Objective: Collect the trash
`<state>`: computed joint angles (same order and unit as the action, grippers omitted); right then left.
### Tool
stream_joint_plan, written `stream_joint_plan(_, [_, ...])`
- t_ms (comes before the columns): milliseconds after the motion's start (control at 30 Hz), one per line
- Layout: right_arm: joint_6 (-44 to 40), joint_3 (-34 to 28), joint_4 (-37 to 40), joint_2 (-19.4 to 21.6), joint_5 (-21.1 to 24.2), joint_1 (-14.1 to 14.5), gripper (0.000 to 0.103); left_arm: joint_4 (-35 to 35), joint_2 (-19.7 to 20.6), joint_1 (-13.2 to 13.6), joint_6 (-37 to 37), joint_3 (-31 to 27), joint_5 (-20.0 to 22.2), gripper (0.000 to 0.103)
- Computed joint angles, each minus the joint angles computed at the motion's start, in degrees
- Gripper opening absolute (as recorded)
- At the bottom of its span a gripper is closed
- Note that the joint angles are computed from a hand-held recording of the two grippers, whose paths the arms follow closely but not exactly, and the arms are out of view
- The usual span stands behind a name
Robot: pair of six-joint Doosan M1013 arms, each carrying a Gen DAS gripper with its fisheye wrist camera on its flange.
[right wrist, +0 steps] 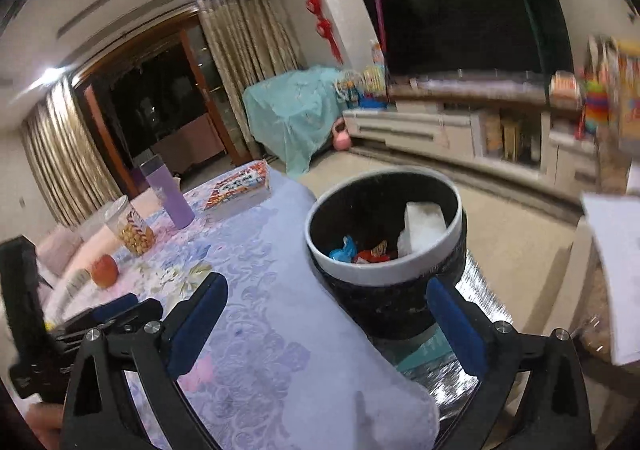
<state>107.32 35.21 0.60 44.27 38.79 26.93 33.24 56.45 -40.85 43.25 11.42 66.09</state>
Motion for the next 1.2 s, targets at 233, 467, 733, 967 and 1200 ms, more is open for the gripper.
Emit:
stream_joint_plan(233, [20.7, 11.8, -30.6, -7.1, -14.8, 3.5, 0.103, 27.6, -8.1, -3.5, -22.5, 17.6, -0.9, 0.103])
stream_joint_plan(467, [35.0, 15.8, -43.4, -7.2, -13.2, 4.7, 0.103, 30.1, -8.6, -4.8, -22.5, 21.2, 1.5, 0.103])
stream_joint_plan(733, [41.9, 19.2, -52.7, -8.9, -12.7, 5.6, 0.103, 33.1, -9.5, -6.2, -24.4, 23.5, 2.7, 0.103])
stream_joint_plan(967, [45.5, 20.8, -58.0, -9.7, -12.1, 6.1, 0.103, 34.2, -9.9, -6.8, -24.5, 24.1, 3.0, 0.103])
stream_joint_plan(1200, [46.0, 21.4, -59.1, -10.0, -13.0, 6.2, 0.103, 34.8, -10.2, -7.0, -24.9, 24.6, 2.8, 0.103])
